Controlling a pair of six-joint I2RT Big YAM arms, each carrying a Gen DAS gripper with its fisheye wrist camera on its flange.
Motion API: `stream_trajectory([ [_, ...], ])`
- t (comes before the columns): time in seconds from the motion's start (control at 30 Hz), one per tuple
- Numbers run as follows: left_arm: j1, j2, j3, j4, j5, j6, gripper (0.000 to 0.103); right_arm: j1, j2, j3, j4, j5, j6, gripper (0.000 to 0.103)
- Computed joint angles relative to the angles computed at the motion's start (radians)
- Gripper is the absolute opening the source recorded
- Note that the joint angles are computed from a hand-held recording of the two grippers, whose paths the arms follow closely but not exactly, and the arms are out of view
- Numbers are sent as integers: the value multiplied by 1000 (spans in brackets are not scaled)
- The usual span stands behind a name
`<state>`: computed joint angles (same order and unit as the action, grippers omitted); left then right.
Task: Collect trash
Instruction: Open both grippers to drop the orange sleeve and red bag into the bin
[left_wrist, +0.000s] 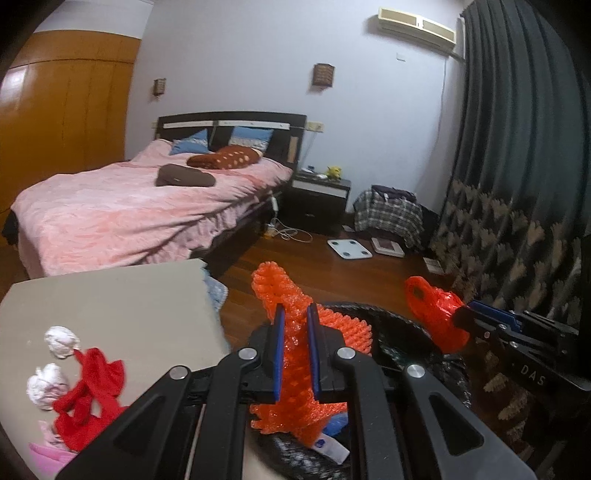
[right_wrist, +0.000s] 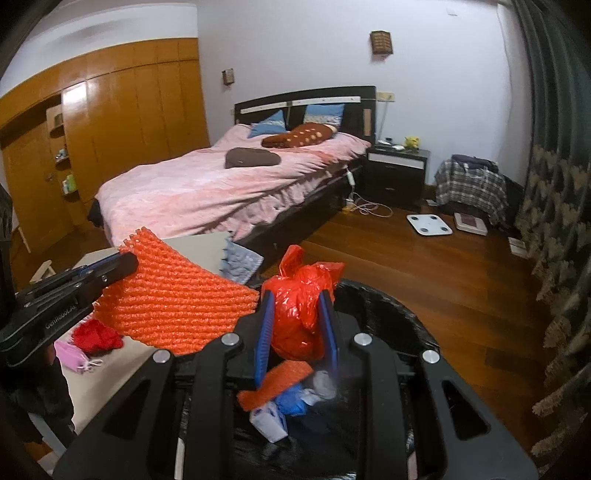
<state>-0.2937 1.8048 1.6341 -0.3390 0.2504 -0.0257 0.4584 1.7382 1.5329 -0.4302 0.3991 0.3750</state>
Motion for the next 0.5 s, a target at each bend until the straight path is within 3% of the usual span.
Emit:
stream_trajectory([
  [0.37, -51, 68, 73, -72, 16, 24, 12, -29, -16, -61, 0, 1, 42, 24],
  [0.47, -51, 80, 87, -94, 30, 27, 20, -33, -13, -61, -11, 9, 48, 27],
  [0.5, -50, 83, 92, -103, 37, 28, 34, -34, -11, -60, -16, 12, 52, 29],
])
